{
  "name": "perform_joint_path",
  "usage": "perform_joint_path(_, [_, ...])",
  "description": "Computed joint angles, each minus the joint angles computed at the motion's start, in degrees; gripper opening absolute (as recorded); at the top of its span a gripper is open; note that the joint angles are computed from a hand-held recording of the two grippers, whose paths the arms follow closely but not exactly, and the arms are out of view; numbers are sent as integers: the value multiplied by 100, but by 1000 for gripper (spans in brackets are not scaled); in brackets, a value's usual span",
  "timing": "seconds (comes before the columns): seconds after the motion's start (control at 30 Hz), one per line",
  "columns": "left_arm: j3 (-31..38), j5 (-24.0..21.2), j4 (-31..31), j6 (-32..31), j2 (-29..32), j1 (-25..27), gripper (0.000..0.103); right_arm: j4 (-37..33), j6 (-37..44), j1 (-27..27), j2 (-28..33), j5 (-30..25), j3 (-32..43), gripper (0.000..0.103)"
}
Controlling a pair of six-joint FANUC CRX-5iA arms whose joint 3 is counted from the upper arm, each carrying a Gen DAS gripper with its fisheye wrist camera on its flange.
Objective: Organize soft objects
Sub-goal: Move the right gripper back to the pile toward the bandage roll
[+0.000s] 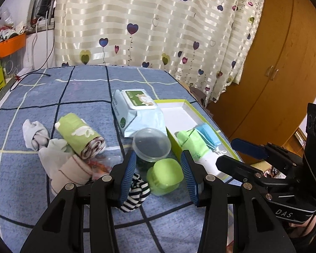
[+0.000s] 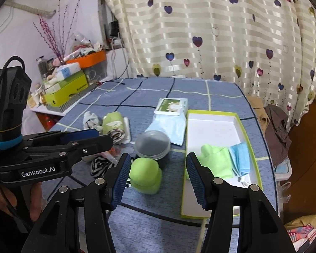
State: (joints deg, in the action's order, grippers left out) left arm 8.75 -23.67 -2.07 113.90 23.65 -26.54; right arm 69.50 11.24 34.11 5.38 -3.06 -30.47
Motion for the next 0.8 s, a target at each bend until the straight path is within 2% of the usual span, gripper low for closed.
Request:
perform_joint_path(0.07, [-54, 4, 36, -18, -20, 28, 45, -653, 580, 197, 43, -154, 113, 55])
perform_joint_path(0.3, [-288, 87, 40, 92, -136, 158, 45, -1384, 1284, 424, 146, -205, 304, 55])
perform_joint_path(0.47, [-381, 68, -243, 459, -222, 243, 45, -1988, 1793, 551, 229, -254, 468, 55])
perform_joint_path(0.8, [-494, -119, -460, 893, -257, 406, 45, -4299, 3980, 940, 492, -734, 1199, 55])
